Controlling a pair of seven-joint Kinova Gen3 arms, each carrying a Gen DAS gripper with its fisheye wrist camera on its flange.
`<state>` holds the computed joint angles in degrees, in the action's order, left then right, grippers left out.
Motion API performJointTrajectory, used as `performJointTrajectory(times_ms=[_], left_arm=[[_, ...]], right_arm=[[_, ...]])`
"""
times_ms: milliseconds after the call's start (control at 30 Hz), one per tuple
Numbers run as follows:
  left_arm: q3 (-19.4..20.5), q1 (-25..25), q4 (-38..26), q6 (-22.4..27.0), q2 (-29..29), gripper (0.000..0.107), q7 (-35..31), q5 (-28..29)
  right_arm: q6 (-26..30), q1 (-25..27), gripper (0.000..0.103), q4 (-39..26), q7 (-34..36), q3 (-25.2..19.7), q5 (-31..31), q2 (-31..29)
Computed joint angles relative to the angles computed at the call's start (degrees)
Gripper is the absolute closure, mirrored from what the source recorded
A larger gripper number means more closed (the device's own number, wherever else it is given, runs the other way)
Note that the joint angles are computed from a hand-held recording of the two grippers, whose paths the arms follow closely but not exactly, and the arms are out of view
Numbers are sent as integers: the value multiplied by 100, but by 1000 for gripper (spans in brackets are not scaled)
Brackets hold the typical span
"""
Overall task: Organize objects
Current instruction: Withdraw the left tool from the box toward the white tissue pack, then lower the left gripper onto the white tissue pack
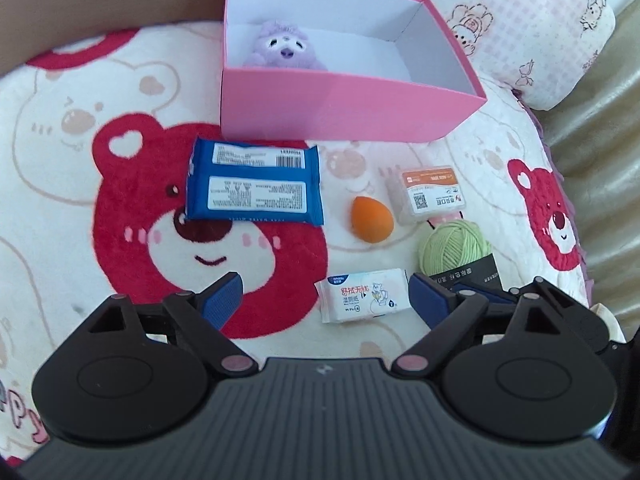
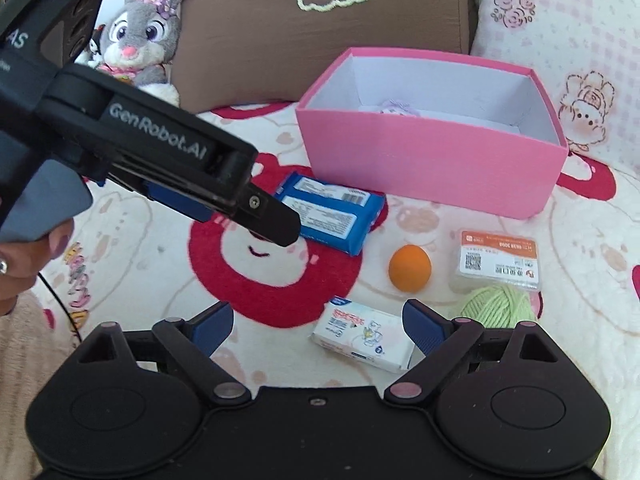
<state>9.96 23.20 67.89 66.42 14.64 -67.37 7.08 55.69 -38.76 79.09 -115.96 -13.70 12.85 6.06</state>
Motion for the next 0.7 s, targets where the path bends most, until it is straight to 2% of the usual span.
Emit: performJointTrajectory(times_ms=[167,333,500,700], left_arm=[[35,-4,223,-128,56,18,-147,55],[84,66,254,-108,218,18,-207,154],[78,165,282,-228,371,18,-169,161],[45,174,301,-324,540,20,-77,201]], right_arm=[[-198,60,9,225,-200,49,-26,5],[-103,151,9,174,-225,72,-310,79],[336,154,9,-88,-391,145,-446,372],[455,127,9,-120,-733,265,-444,488]])
